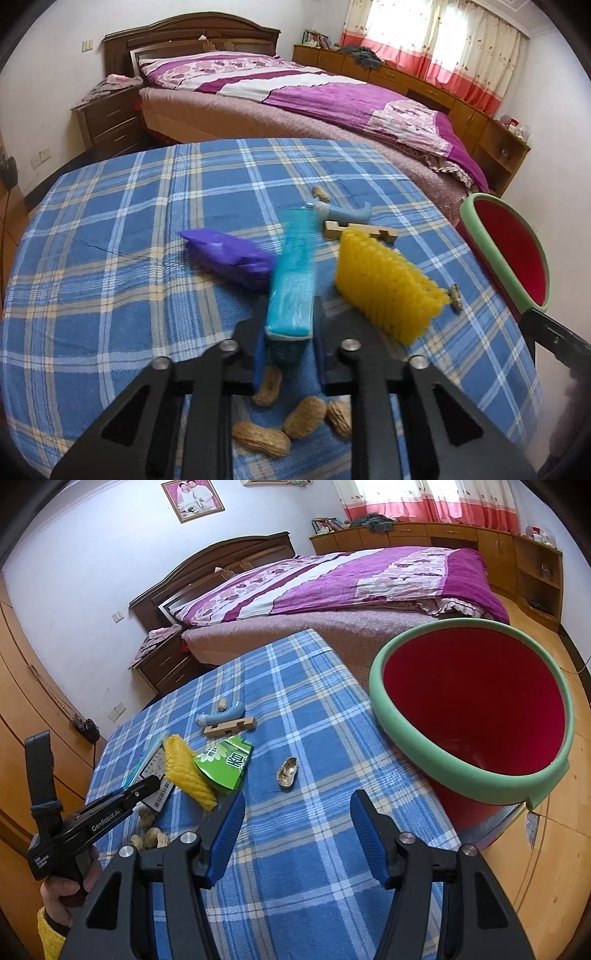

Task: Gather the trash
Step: 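Grasp the yellow bristle brush with the right tool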

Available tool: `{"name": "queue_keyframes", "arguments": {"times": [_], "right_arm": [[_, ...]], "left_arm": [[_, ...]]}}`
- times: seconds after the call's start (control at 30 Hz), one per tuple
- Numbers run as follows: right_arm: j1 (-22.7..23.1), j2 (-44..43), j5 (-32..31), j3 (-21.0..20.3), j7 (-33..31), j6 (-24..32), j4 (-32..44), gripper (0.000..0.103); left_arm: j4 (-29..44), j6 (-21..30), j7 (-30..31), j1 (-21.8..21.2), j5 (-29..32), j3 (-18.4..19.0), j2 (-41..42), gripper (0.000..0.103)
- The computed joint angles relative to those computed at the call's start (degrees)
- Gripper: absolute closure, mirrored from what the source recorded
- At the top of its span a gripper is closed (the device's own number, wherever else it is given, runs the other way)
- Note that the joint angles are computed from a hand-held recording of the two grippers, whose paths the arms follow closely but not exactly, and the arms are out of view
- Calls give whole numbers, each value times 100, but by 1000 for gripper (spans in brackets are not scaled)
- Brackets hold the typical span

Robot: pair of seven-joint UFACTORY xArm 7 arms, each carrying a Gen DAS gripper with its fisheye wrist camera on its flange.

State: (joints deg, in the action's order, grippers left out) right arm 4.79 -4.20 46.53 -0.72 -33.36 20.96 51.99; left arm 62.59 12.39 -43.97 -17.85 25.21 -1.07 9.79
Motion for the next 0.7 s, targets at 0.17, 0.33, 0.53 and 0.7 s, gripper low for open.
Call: {"name": "queue_keyframes", "arguments": {"times": [0.17, 0.33, 0.53, 0.7], "right_arm": [[68, -8, 64, 45, -160, 33, 48, 41], [149, 40, 189, 90, -376, 159, 164, 41], [215, 229, 458, 186, -731, 485, 442, 41], [203, 503, 410, 351, -793, 694, 729, 41]], "left_arm": [[-243, -186, -726, -115, 595, 136, -297, 85], [-474, -271, -1456, 51, 1209, 40, -647, 85], [-654, -163, -2325, 434, 1960, -213, -969, 85], [-786, -86, -2686, 690, 2281, -392, -1100, 85]]}}
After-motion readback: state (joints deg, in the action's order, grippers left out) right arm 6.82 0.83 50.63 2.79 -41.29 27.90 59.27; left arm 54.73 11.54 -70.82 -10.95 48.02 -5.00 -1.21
